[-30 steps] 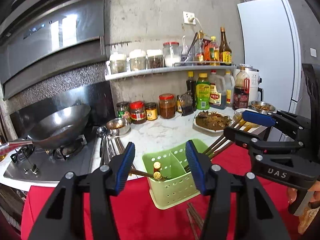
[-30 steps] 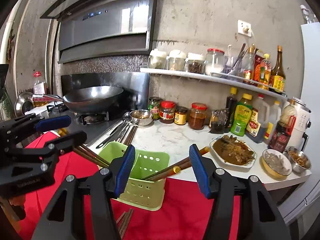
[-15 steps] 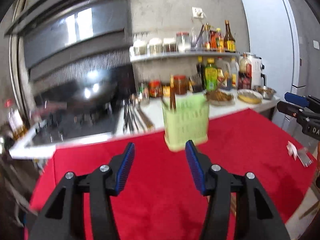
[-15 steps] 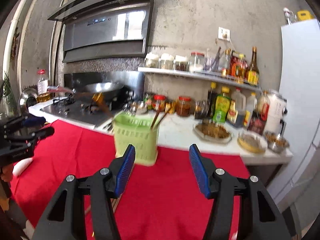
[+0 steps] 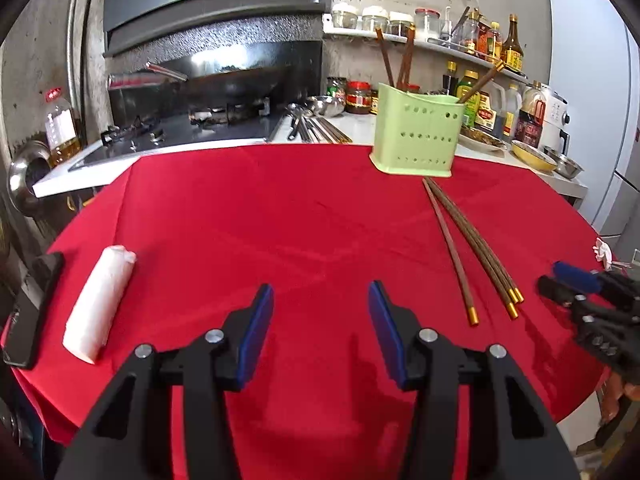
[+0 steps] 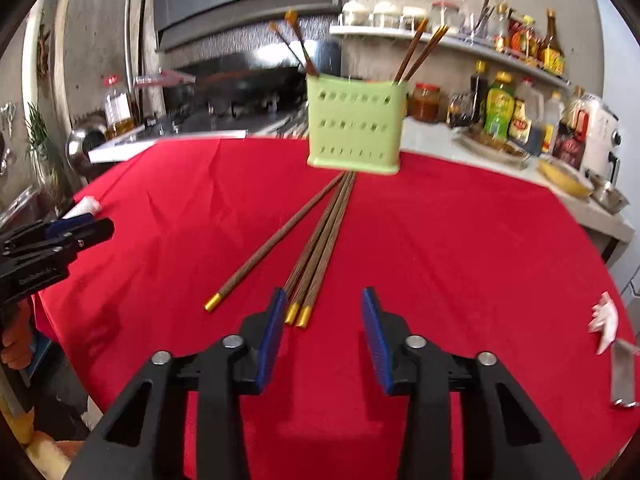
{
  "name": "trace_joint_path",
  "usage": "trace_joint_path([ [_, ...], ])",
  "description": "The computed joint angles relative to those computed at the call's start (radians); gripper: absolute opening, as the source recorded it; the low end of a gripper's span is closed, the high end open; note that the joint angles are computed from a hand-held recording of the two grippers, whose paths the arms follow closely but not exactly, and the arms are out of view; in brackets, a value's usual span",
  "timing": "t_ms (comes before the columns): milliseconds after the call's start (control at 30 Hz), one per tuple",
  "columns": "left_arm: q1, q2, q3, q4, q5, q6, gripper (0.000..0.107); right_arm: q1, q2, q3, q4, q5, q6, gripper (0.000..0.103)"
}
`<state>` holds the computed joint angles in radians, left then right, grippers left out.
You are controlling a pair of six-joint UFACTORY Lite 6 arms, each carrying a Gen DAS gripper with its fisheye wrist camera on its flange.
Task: Organize utensils
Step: 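Lower both tools onto chopsticks on the cloth and close on them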
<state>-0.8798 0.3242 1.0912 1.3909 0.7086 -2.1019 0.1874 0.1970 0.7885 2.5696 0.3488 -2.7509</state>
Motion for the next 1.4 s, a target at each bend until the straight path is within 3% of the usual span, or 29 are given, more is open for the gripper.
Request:
trace_joint_path([
  [133, 0.005, 0.030, 0.034, 0.006, -0.010, 0.021, 0.049, 0.035, 0.060, 0.045, 0.072, -0.030, -0.054, 0.021],
  [300, 0.032, 0.044, 0.058, 0.010, -0.025, 0.042, 0.049, 0.045, 0.109, 0.098, 0.029, -0.057, -0.012, 0.013],
  [500, 0.053, 0.032, 0.047, 0.014, -0.029, 0.044, 0.049, 0.048, 0.157, 0.146, -0.003, -0.085, 0.028, 0.011],
  [733, 0.042, 0.090, 0.117, -0.013, -0.064, 0.083, 0.049, 0.061, 0.161, 0.152, 0.192, -0.101, -0.180, 0.008],
  [867, 0.016, 0.158, 0.206, -0.040, -0.088, 0.128, 0.049, 0.029, 0.138, 0.124, 0.218, -0.100, -0.222, 0.007],
  [1133, -0.017, 0.293, 0.375, -0.110, -0.170, 0.238, 0.049, -0.089, 0.086, 0.063, 0.082, -0.089, -0.137, 0.007],
  [1400, -0.001, 0.379, 0.484, -0.201, -0.248, 0.341, 0.041, -0.175, 0.074, 0.049, -0.081, -0.072, -0.005, 0.007],
])
